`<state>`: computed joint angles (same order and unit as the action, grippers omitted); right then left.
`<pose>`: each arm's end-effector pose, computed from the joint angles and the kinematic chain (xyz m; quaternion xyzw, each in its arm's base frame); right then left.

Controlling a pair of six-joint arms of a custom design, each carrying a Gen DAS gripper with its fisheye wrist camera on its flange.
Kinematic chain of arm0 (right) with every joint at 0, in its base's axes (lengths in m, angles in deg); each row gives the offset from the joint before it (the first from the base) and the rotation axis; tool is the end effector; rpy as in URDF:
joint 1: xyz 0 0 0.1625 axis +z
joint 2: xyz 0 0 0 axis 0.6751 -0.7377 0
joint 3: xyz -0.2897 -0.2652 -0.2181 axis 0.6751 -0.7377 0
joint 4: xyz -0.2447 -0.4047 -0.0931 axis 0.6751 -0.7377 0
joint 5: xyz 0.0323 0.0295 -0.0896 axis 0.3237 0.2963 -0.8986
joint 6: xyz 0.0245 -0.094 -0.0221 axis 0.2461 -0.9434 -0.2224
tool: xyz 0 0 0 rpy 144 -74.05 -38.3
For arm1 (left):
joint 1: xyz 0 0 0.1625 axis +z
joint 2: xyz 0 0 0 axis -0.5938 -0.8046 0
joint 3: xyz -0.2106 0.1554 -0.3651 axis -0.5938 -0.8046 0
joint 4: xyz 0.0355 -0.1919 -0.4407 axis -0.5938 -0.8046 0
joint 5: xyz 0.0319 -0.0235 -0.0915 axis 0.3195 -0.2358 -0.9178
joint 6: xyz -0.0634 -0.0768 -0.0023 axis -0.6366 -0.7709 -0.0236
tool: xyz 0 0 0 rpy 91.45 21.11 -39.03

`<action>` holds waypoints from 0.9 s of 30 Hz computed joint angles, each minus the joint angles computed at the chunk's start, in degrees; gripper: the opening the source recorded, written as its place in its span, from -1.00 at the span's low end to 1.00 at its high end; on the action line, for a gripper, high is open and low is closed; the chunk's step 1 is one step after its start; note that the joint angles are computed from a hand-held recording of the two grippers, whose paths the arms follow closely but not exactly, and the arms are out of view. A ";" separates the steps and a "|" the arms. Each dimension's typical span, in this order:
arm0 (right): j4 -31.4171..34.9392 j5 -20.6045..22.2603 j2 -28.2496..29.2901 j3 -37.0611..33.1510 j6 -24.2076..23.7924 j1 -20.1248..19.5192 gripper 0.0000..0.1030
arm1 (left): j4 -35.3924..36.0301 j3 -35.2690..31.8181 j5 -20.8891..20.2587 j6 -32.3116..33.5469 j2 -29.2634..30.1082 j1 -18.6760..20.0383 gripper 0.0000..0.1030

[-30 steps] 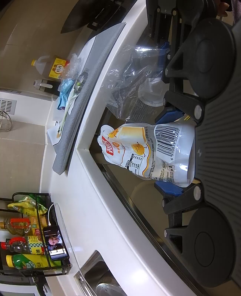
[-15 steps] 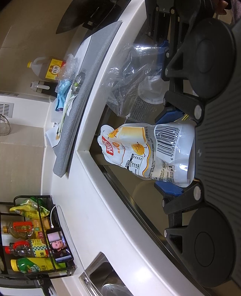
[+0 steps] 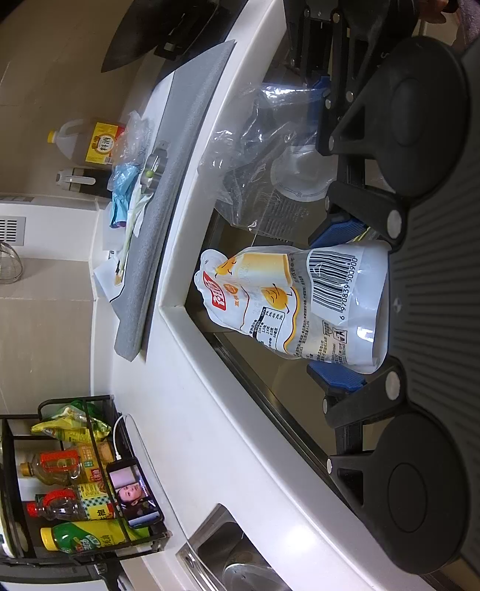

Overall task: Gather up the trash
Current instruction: 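Carry the white pouch and clear bag down toward the trash bin with both grippers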

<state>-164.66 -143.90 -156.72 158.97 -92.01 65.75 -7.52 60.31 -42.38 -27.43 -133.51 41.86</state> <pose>0.1860 -0.2652 0.4163 0.3269 -0.8423 0.3555 0.2392 -0.4931 -0.2586 0.2333 0.2159 0.8474 -0.3529 0.3328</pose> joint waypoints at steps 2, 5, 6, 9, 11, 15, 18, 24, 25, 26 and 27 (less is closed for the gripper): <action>0.06 0.12 -0.32 0.02 0.32 -0.35 -0.73 | 0.01 -0.22 -0.27 0.40 0.15 0.22 0.39; 0.04 0.12 -0.54 0.01 0.80 -0.84 -0.73 | -0.07 -0.42 -0.45 1.20 0.27 0.45 0.39; 0.19 0.24 -0.64 -0.02 0.86 -1.10 -0.73 | -0.15 -0.47 -0.50 1.60 0.28 0.54 0.39; 0.39 0.53 -0.78 -0.04 0.84 -1.71 -0.73 | -0.55 -0.59 -0.93 2.55 0.46 0.83 0.39; 0.44 0.74 -0.71 -0.09 0.86 -2.07 -0.73 | -0.76 -0.58 -1.20 3.14 0.40 1.12 0.39; 0.46 0.93 -0.69 -0.04 0.83 -2.74 -0.73 | -1.01 -0.81 -1.63 4.02 0.75 1.64 0.39; 0.39 0.84 -0.54 -0.09 1.13 -3.12 -0.73 | -1.27 -0.94 -2.04 4.68 1.01 2.06 0.39; 0.34 1.11 -0.34 -0.11 1.39 -4.24 -0.73 | -1.58 -1.28 -2.86 5.17 1.63 2.59 0.39; 0.34 1.21 -0.41 -0.04 1.39 -4.48 -0.73 | -1.66 -1.33 -2.98 5.25 1.73 2.69 0.39; 0.34 1.29 -0.38 -0.04 1.42 -4.68 -0.73 | -1.76 -1.40 -3.06 5.44 1.83 2.85 0.39; 0.39 1.47 -0.44 -0.02 1.35 -4.99 -0.73 | -1.89 -1.41 -3.15 5.59 1.93 2.96 0.39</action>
<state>-164.27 -142.43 -157.16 158.96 -90.66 60.75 -9.41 58.91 -45.53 -21.84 -131.58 44.82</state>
